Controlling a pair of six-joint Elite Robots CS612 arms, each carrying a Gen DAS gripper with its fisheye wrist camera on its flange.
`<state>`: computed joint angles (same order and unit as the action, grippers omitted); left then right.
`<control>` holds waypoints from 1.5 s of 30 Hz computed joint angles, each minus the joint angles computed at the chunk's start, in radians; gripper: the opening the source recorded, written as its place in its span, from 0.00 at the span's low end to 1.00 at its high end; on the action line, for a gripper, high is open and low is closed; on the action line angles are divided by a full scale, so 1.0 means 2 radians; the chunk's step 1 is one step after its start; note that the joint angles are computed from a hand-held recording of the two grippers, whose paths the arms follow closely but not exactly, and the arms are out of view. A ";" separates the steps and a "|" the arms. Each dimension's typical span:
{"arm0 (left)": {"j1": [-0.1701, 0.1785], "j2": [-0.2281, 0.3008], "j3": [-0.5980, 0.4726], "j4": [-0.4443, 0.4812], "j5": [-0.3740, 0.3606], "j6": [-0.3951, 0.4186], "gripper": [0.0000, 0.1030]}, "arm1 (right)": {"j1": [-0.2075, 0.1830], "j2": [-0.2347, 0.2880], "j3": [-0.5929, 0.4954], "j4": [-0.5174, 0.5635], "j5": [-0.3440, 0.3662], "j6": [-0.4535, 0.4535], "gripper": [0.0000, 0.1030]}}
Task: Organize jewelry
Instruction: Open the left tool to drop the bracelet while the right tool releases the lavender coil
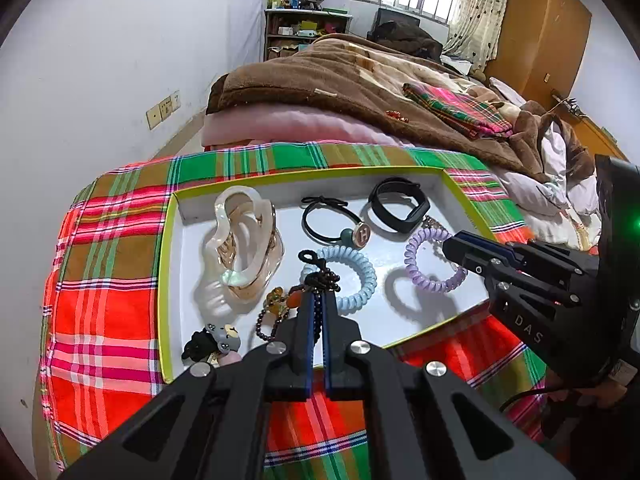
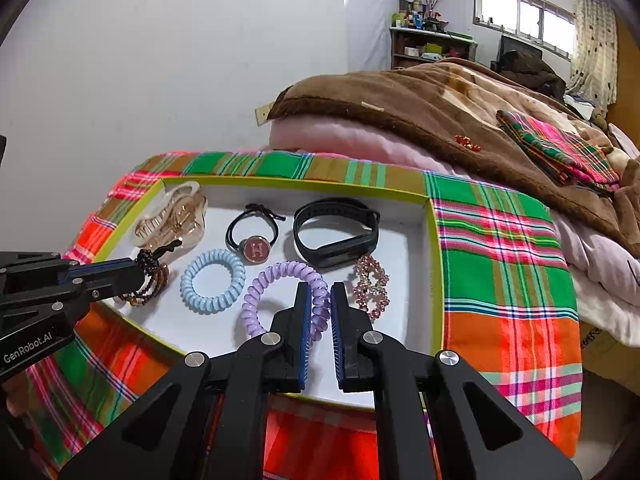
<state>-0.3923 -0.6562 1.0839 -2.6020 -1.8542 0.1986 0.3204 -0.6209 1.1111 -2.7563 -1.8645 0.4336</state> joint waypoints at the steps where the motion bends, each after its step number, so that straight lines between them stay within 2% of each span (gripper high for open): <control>1: 0.000 0.001 -0.001 0.001 0.000 0.000 0.03 | 0.000 0.001 -0.002 0.003 0.001 0.000 0.10; 18: -0.001 0.011 -0.016 0.035 -0.004 -0.003 0.03 | 0.000 0.009 -0.017 0.036 0.002 -0.006 0.10; 35: 0.000 0.014 -0.021 0.043 -0.007 -0.009 0.06 | -0.001 0.010 -0.019 0.046 0.001 -0.001 0.10; 37: 0.001 0.013 -0.020 0.041 -0.010 -0.011 0.09 | -0.001 0.010 -0.019 0.047 0.001 0.000 0.10; 42: 0.000 0.011 -0.017 0.034 -0.011 -0.014 0.27 | -0.001 0.010 -0.018 0.048 0.001 0.004 0.15; 45: 0.000 0.010 -0.015 0.032 -0.009 -0.020 0.30 | -0.002 0.008 -0.015 0.044 0.001 0.009 0.16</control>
